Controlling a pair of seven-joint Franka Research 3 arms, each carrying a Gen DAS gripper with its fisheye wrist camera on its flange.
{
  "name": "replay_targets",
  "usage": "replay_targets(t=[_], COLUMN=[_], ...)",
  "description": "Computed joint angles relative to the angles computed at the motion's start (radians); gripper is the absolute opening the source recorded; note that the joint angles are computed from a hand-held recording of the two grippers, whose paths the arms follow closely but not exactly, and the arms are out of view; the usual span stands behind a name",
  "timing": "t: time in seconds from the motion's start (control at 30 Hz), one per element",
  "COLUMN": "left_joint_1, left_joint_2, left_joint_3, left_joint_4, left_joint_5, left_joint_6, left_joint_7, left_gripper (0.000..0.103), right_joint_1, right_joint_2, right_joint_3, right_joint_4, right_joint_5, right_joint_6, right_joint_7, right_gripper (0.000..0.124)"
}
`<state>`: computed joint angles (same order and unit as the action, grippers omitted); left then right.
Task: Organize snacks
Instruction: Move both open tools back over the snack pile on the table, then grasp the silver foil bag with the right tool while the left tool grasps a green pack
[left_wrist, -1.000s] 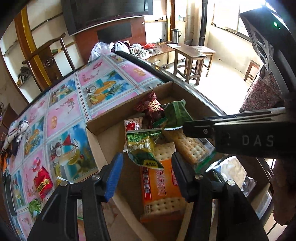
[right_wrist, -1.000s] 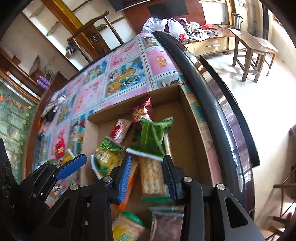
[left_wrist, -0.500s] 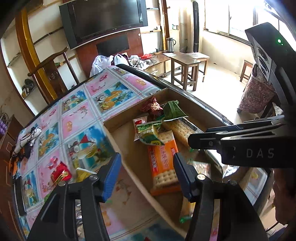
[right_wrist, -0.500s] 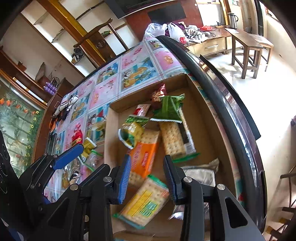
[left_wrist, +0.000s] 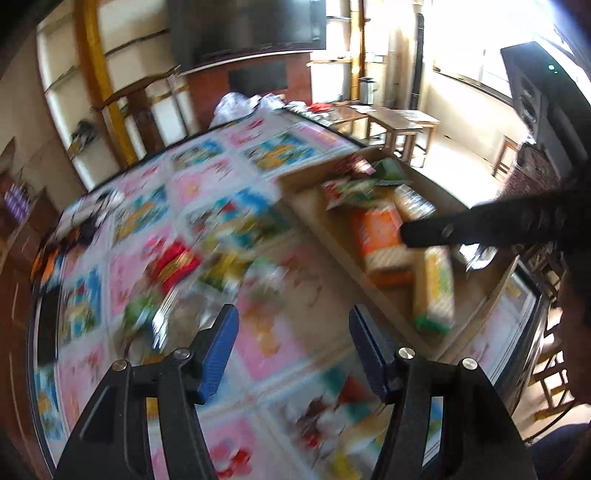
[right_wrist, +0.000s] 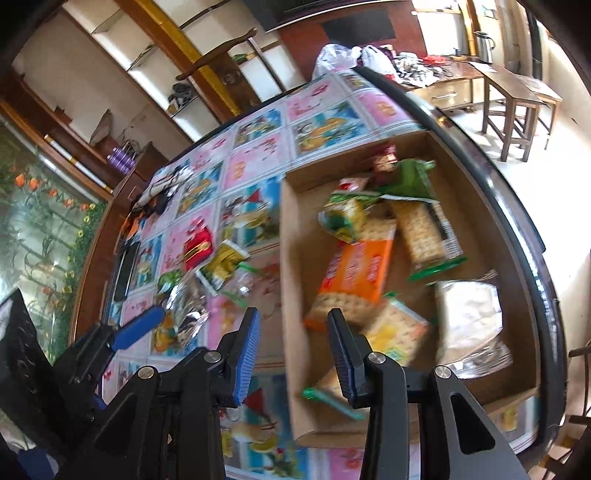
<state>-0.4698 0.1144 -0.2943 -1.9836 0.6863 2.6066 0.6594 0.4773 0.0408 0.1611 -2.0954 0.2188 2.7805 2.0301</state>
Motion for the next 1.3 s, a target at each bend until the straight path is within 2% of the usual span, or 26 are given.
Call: replay_targets(t=[0.33, 0.5, 0.57, 0.7, 0.77, 0.87, 0.93, 1.07, 1.17, 1.23, 1.3], left_joint_1=[0.099, 0.139, 0.151, 0.168, 0.177, 0.186, 0.193, 0.203, 0.211, 0.216, 0.215], left_joint_2=[-0.237, -0.332, -0.36, -0.418, -0.457, -0.497, -0.52, -0.534, -0.52, -0.498, -0.47], left_joint_3=[0.011, 0.006, 0.006, 0.009, 0.013, 0.016, 0.021, 0.032, 0.038, 0.043, 0.055], left_joint_4=[-0.355, -0.458, -0.486, -0.539, -0.573, -0.607, -0.626, -0.642, -0.626, -0.604, -0.579], left_joint_5=[-0.149, -0.178, -0.186, -0.211, -0.223, -0.243, -0.256, -0.284, -0.294, -0.3, -0.316], left_joint_6=[0.032, 0.038, 0.041, 0.037, 0.035, 0.032, 0.029, 0.039, 0.05, 0.063, 0.081], left_joint_7=[-0.131, -0.144, -0.137, -0.119, -0.116, -0.112, -0.108, -0.091, -0.067, -0.045, -0.012], left_gripper=[0.061, 0.061, 0.061, 0.061, 0.062, 0.062, 0.062, 0.063, 0.063, 0.064, 0.065], right_joint_1=[0.067, 0.108, 0.126, 0.179, 0.197, 0.241, 0.236, 0.267, 0.297, 0.316, 0.318], right_joint_2=[0.15, 0.26, 0.316, 0.462, 0.54, 0.634, 0.725, 0.844, 0.88, 0.847, 0.811], right_joint_3=[0.034, 0.04, 0.037, 0.007, -0.003, -0.049, -0.037, -0.062, -0.092, -0.115, -0.118], right_joint_4=[0.173, 0.312, 0.385, 0.595, 0.715, 0.864, 1.008, 1.202, 1.254, 1.193, 1.132], right_joint_5=[0.008, -0.006, -0.026, -0.102, -0.132, -0.198, -0.179, -0.184, -0.212, -0.244, -0.26], right_joint_6=[-0.08, -0.137, -0.165, -0.274, -0.336, -0.424, -0.524, -0.635, -0.666, -0.632, -0.612], right_joint_7=[-0.08, -0.149, -0.188, -0.24, -0.275, -0.278, -0.312, -0.329, -0.32, -0.309, -0.302], right_gripper=[0.044, 0.059, 0.072, 0.077, 0.084, 0.084, 0.084, 0.084, 0.081, 0.071, 0.066])
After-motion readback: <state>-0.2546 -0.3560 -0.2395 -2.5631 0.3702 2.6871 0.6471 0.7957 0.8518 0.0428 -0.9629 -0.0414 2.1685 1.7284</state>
